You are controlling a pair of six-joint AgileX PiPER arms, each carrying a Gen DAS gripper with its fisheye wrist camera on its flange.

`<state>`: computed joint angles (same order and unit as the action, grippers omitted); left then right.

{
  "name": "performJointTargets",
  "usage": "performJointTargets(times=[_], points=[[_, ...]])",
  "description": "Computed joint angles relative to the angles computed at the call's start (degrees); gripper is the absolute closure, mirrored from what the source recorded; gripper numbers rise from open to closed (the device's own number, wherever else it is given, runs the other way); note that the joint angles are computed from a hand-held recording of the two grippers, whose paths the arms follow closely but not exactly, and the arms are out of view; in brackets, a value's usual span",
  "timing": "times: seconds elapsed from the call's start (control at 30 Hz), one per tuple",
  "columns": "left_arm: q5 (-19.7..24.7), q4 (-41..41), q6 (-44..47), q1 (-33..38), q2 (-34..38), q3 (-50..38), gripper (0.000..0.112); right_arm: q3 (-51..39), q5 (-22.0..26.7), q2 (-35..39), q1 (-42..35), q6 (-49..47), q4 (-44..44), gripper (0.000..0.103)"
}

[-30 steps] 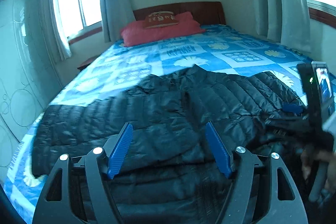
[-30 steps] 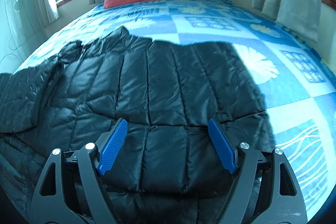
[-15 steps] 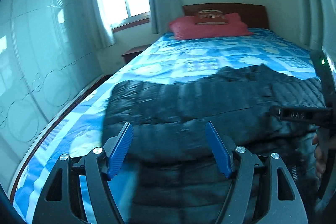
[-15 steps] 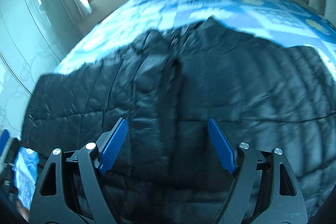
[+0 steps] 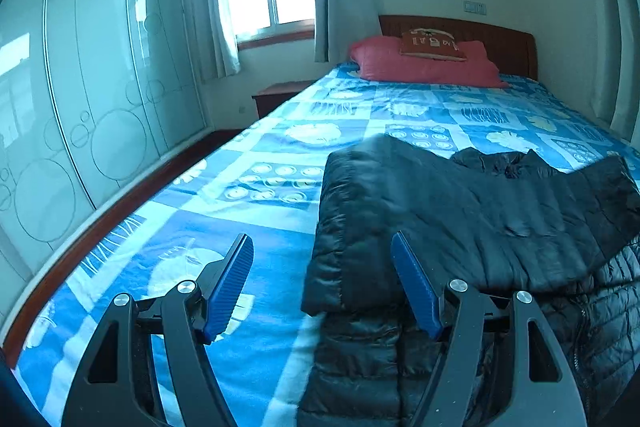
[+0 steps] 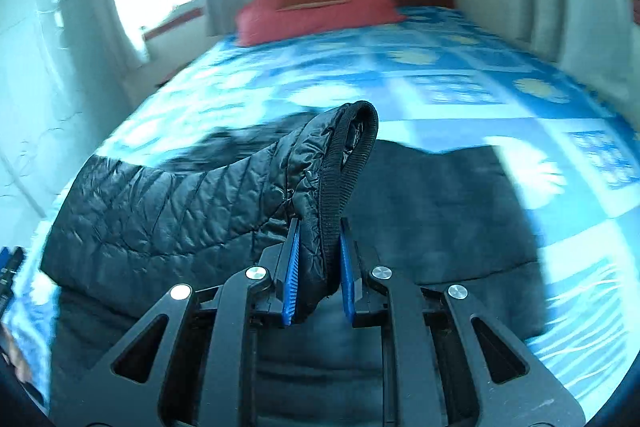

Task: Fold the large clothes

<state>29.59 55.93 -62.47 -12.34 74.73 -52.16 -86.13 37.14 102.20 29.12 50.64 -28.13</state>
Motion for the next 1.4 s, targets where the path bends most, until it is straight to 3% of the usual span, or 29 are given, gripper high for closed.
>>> performJointTargets(times=[0.3, 0.43, 0.57, 0.73, 0.83, 0.97, 1.03, 1.1, 1.23, 1.33, 1.4], points=[[0.9, -0.6, 1.1, -1.3, 6.3, -2.4, 0.041, 8.6, -4.6, 1.5, -6.6, -4.0, 4.2, 0.081], [0.2, -2.8, 3.8, 0.2, 7.6, -3.6, 0.041, 8.9, -2.5, -0.8, -5.6, -2.1, 3.1, 0.064], [-0.6, -3.4, 6.1, 1.3, 9.7, -7.1, 0.041, 7.2, -2.3, -3.0, -4.9, 2.0, -0.4, 0.056], [1.8, -4.1, 9.4, 1.3, 18.5, -15.9, 0.041, -4.8, -0.1, 6.0, -5.3, -5.7, 6.2, 0.056], [4.1, -11.5, 16.1, 2.9, 24.9, -21.6, 0.041, -11.7, 5.2, 13.6, -5.6, -8.4, 7.8, 0.056], [5.3, -21.5, 25.7, 4.9, 29.5, -24.7, 0.04, -11.3, 4.3, 14.8, -5.4, -8.4, 6.8, 0.054], [4.6, -21.8, 25.4, 5.3, 28.3, -23.8, 0.042, -11.8, 5.8, 13.8, -5.4, -8.6, 7.9, 0.054], [4.9, -19.6, 23.0, 5.0, 26.2, -22.8, 0.042, -10.6, 4.4, 11.7, -5.0, -7.2, 6.8, 0.054], [1.7, -16.0, 18.2, 4.8, 23.5, -23.3, 0.042, -16.9, 4.1, 14.3, -4.6, -9.7, 8.3, 0.053], [4.3, -15.9, 18.7, 4.4, 29.2, -30.3, 0.042, -26.7, 7.5, 21.1, -4.8, -12.6, 10.6, 0.053], [8.7, -20.4, 22.9, 5.3, 35.7, -37.5, 0.042, -32.4, 11.3, 25.7, -4.8, -14.1, 11.1, 0.049]])
